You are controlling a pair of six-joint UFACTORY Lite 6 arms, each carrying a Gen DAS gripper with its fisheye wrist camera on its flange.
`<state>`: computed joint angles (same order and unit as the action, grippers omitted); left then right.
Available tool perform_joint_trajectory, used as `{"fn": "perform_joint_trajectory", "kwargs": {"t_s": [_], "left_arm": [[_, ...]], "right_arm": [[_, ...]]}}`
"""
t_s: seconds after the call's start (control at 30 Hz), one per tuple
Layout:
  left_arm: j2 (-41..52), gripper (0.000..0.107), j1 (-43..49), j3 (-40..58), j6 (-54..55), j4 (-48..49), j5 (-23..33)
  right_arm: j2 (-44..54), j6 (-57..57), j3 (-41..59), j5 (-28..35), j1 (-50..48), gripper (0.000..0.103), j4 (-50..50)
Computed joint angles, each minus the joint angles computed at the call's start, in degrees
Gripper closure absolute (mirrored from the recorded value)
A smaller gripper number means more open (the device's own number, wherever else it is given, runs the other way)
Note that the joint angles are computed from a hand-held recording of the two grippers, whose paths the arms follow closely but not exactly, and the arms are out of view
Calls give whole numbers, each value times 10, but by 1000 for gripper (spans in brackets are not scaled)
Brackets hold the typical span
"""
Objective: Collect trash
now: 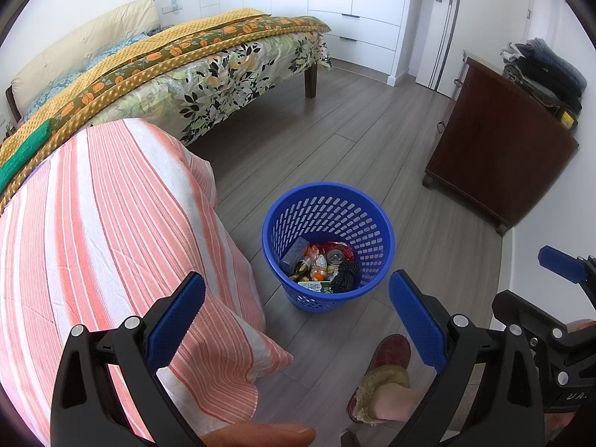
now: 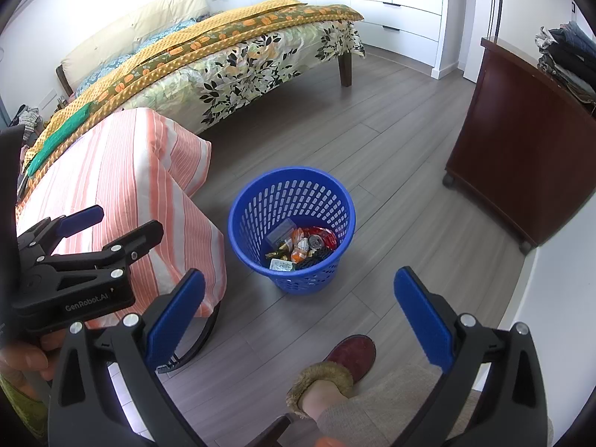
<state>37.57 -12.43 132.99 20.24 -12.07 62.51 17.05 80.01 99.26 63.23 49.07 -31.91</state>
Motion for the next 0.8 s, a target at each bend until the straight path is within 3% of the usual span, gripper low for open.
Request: {"fn": "perform_joint_trajectory", "kwargs": {"t_s": [0.8], "left_arm": [[-13,11,9,-35,8,-10,-12]], "right_arm": [[-13,10,-35,-17,-3,5,-1]]}}
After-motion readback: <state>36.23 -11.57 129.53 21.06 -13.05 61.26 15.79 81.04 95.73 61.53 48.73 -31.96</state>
